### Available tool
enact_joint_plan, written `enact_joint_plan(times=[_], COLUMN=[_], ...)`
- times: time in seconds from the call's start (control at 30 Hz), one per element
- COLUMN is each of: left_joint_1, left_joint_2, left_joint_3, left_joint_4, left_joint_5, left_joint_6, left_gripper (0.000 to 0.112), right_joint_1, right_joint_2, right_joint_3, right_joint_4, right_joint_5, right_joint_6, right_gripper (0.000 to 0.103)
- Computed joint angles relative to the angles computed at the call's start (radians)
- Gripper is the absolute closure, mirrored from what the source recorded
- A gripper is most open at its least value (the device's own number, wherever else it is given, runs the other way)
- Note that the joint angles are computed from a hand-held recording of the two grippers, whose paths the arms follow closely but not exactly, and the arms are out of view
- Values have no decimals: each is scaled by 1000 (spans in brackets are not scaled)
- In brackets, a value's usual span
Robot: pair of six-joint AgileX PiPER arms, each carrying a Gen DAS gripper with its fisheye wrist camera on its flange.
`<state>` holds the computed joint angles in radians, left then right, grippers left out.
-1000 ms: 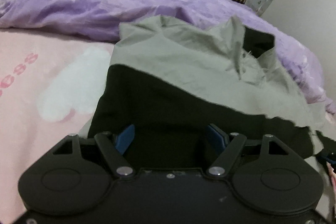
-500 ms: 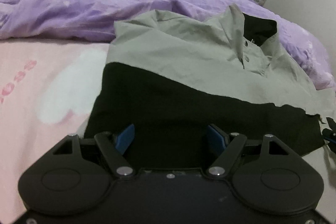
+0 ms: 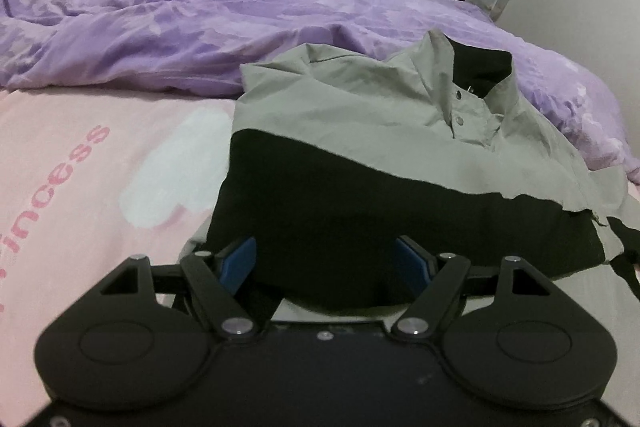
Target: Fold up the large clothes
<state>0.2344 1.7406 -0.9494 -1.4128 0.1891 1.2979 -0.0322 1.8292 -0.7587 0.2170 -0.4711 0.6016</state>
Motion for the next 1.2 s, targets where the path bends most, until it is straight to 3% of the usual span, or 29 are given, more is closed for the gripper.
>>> enact_joint_plan(times=[0.1,0.17,0.37,0.57,0.67,0.7,0.73,0.8,1.03,1.2], left_joint_1=[-15,-25,-61,-87,-85,-86,-84,-79,-55,-30], left_joint_2=[14,27,68,97,102,104,102,97,62,29], left_joint_3=[-11,-23,-70,-100,-105,-108,-109,-107,-82,-60], left_joint_4=[91,150,415,682,643,656,651,568,182,47], left_joint_5=[-28,-43,-84,-109,-105,-103,-98,-90,-58,-17], left_joint_6=[-106,-178,-456,-706,-665,-679,-675,-594,-205,-73], left_gripper=[35,35,35,35,35,35,35,35,35,35], right_joint_1=[-110,-153,-203,-216,-203,-198,-188,-168,15,336], right_joint_2=[71,128,251,285,283,278,269,247,53,-58], right_joint_3=[-32,-52,-169,-210,-236,-247,-261,-275,-225,-252], right_joint_4=[-205,-309,-313,-235,-171,-144,-100,-29,176,247], right_joint_5=[-23,-107,-189,-219,-179,-151,-112,-75,-147,-201], right_joint_6=[233,361,475,419,359,336,287,164,-230,-634], right_gripper=[52,52,52,52,53,61,82,94,96,95])
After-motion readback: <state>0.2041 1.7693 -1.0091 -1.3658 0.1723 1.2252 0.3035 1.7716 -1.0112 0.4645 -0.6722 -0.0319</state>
